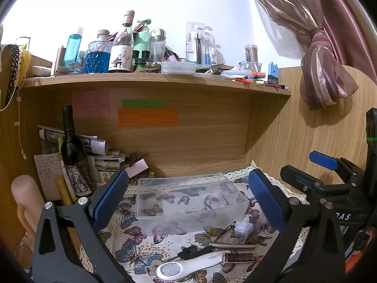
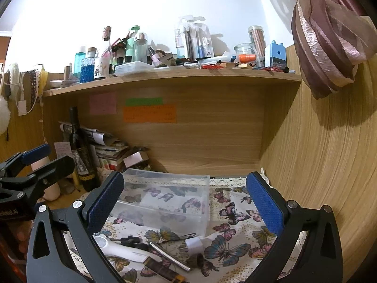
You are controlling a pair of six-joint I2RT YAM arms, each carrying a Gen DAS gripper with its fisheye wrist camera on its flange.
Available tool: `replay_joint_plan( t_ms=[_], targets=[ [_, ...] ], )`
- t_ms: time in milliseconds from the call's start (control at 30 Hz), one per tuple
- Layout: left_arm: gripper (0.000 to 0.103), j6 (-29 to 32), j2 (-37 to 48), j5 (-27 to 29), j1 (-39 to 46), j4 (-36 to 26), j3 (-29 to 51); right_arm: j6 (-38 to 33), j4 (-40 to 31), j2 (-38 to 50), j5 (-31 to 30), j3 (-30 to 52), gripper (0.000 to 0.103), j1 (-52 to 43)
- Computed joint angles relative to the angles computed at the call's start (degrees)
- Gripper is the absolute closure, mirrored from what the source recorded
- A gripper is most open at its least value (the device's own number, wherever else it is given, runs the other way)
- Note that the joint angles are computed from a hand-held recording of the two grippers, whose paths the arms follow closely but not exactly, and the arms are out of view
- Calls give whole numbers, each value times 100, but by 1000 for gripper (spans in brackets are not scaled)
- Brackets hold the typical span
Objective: Organize rigid objects
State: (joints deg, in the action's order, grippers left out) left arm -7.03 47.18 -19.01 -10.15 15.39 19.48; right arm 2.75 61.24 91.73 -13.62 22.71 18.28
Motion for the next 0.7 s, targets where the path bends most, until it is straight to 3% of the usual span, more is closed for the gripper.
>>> replay_joint_plan(
  t_ms=[700],
  targets=[
    [0,19,-166,-54,-60,-218,99,67,120,-123,-5,-120,0,21]
  ],
)
